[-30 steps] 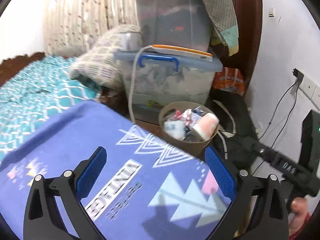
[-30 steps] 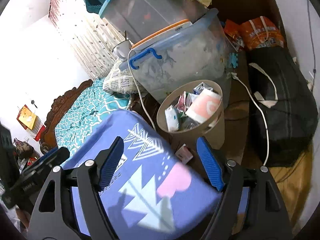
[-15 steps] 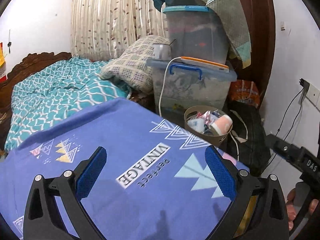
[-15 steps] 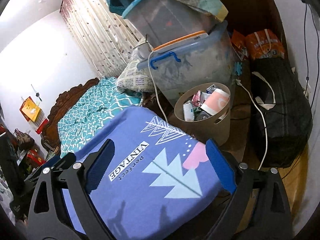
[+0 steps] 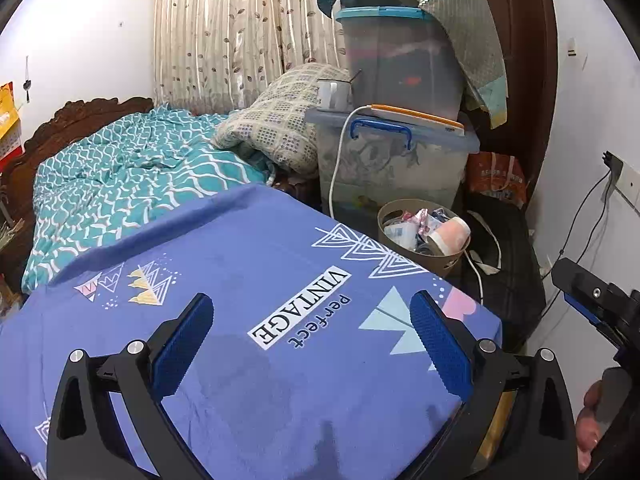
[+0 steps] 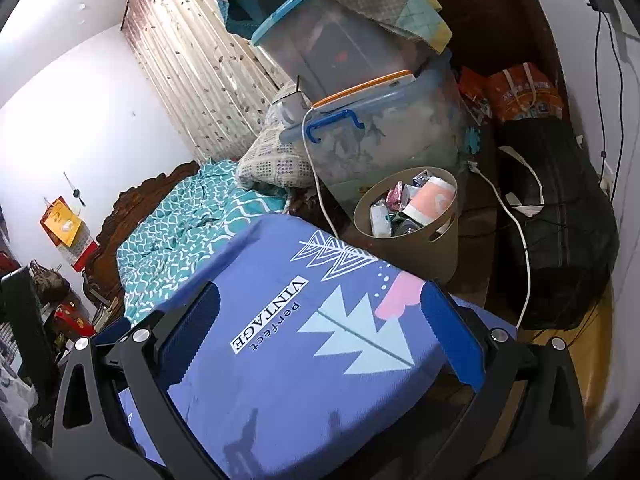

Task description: Collect trash

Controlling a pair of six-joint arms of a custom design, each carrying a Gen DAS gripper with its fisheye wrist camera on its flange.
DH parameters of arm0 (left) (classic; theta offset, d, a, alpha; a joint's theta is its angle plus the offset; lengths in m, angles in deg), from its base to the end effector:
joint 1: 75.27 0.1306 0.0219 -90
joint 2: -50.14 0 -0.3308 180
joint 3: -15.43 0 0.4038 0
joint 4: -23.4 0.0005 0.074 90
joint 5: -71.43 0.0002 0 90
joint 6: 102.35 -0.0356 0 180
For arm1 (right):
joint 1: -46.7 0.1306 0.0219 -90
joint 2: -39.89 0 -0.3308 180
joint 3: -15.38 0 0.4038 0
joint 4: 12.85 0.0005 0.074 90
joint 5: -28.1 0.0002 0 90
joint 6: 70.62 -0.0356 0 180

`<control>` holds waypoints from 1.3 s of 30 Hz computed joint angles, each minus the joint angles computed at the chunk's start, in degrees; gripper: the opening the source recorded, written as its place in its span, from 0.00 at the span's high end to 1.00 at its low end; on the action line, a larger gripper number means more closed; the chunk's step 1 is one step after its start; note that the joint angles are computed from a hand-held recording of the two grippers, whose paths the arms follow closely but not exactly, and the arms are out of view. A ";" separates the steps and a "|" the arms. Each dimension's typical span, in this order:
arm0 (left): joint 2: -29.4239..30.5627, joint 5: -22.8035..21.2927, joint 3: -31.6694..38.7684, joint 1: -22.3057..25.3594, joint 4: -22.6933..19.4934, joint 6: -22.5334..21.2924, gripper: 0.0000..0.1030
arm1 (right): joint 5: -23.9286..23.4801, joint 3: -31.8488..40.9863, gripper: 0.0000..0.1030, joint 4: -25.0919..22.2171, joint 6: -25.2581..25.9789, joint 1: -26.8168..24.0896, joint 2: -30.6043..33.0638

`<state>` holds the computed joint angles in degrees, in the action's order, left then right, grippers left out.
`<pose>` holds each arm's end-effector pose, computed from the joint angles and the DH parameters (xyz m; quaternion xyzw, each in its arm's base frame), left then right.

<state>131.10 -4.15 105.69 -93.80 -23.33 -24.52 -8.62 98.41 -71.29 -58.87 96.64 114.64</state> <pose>0.4279 -0.1533 0.4565 0.2891 0.8431 -0.1367 0.4324 0.2767 0.2839 0.4346 0.3536 0.7775 0.0898 0.5122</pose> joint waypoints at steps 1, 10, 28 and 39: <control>-0.07 -0.14 -0.10 -0.12 -0.15 0.01 0.08 | 0.06 -0.06 0.03 0.02 -0.01 0.20 0.00; -0.67 -4.05 -1.28 -1.66 0.61 -0.32 0.08 | 0.23 -1.52 0.03 -0.46 -1.76 0.24 -0.80; -0.32 -10.01 -1.22 -3.14 0.39 -0.01 0.08 | -2.26 -3.55 0.03 1.08 -2.17 -1.54 -1.55; -0.32 -11.30 -1.49 -3.79 0.36 -0.33 0.08 | -3.31 -4.54 0.03 2.39 -1.83 -2.06 -1.94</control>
<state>130.78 -15.45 104.20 -97.58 -22.97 -24.85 -11.93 93.87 -68.90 -60.70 94.58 112.71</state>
